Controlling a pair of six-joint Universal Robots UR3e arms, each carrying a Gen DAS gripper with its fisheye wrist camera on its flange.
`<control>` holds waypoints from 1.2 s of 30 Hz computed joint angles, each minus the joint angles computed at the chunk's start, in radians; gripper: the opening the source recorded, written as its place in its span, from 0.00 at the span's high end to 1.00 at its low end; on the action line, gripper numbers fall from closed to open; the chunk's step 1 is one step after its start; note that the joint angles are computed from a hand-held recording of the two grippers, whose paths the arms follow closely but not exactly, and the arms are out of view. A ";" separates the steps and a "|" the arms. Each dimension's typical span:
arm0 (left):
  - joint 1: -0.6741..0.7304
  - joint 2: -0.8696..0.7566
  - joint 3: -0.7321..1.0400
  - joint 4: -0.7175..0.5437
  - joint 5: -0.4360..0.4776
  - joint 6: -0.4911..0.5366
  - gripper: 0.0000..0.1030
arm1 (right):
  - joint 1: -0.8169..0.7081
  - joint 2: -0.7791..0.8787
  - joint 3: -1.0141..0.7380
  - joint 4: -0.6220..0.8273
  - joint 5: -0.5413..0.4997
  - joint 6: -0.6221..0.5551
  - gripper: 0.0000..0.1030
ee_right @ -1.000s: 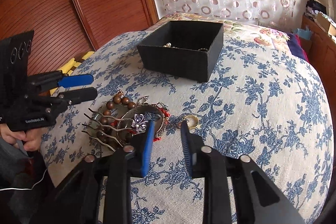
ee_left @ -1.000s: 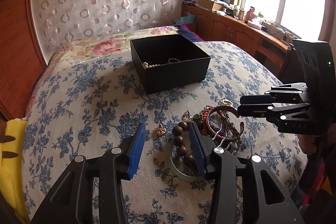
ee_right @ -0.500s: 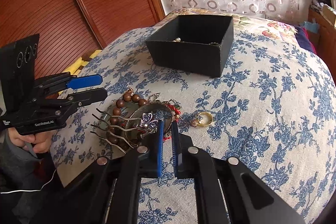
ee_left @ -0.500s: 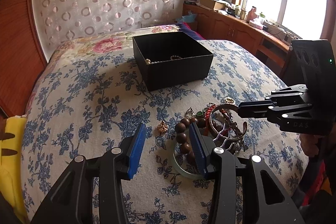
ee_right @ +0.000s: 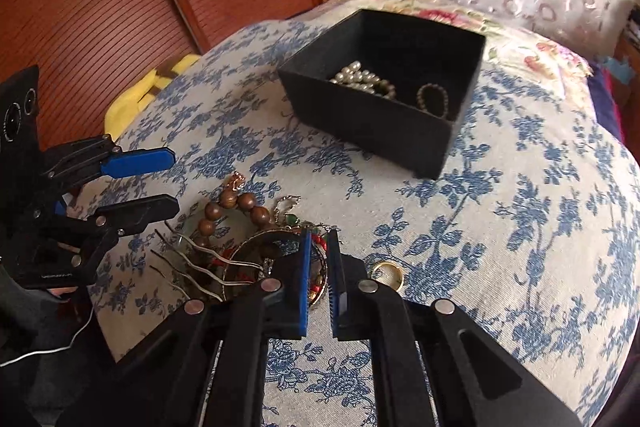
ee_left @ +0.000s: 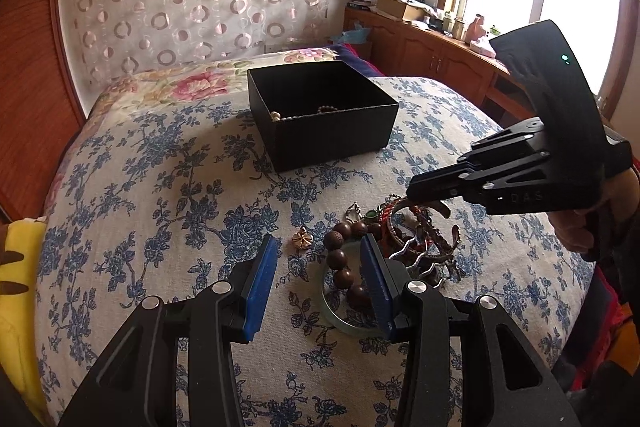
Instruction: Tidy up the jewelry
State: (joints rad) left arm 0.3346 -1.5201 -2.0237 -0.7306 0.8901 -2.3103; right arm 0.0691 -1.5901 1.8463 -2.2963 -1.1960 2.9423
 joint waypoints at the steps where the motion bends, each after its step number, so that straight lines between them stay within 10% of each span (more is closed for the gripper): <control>1: 0.002 0.002 0.000 -0.006 -0.003 0.004 0.60 | 0.001 0.002 -0.010 0.014 0.000 -0.009 0.91; 23: -0.022 -0.064 0.090 -0.233 -0.048 0.046 0.60 | 0.062 -0.143 0.267 -0.354 -0.161 0.233 0.96; 36: 0.002 -0.094 0.172 -0.395 -0.152 0.055 0.88 | 0.053 -0.181 0.318 -0.380 -0.183 0.272 0.96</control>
State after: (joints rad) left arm 0.3365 -1.6143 -1.8516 -1.1255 0.7384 -2.2557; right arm 0.1219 -1.7716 2.1645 -2.6763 -1.3792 3.2144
